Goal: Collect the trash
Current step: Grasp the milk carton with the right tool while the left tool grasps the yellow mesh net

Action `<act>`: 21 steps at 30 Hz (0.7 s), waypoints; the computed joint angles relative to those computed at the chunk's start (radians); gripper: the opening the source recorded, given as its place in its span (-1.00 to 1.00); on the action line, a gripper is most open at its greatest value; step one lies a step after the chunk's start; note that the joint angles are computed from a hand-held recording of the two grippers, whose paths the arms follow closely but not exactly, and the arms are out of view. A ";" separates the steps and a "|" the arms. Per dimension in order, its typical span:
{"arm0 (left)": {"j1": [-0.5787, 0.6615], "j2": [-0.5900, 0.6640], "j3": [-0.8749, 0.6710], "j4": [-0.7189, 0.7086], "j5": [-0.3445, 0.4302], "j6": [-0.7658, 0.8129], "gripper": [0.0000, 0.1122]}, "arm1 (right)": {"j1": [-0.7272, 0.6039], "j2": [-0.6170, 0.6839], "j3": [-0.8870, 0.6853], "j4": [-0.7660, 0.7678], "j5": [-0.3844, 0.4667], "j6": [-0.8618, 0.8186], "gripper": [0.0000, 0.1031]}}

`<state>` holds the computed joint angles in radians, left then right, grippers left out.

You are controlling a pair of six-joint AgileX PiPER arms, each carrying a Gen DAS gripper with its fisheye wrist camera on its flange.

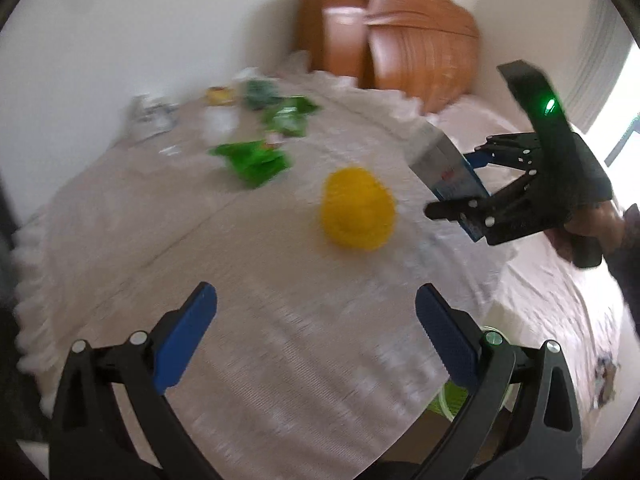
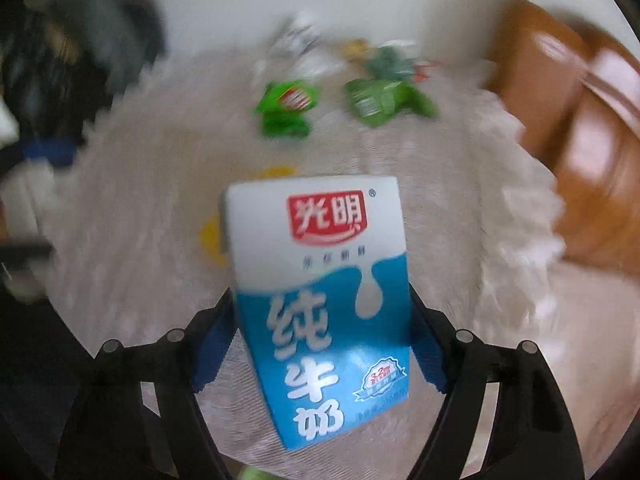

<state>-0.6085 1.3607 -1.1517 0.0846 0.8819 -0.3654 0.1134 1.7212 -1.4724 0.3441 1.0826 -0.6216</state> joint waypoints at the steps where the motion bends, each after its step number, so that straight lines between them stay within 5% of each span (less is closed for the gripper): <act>1: -0.004 0.025 -0.011 -0.014 -0.015 0.019 0.70 | -0.019 -0.021 0.020 0.021 -0.018 0.012 0.50; 9: 0.018 0.342 -0.221 -0.145 -0.088 0.110 0.66 | -0.165 -0.312 0.278 0.200 -0.175 0.197 0.50; 16: 0.040 0.480 -0.316 -0.198 -0.071 0.098 0.01 | -0.246 -0.507 0.408 0.243 -0.197 0.318 0.38; 21: 0.038 0.460 -0.274 -0.173 -0.120 0.098 -0.37 | -0.224 -0.506 0.447 0.174 -0.241 0.418 0.36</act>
<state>-0.5708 1.8208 -1.4256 -0.0880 0.7616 -0.2674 -0.1111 1.2149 -1.0253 0.5178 0.8414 -0.2040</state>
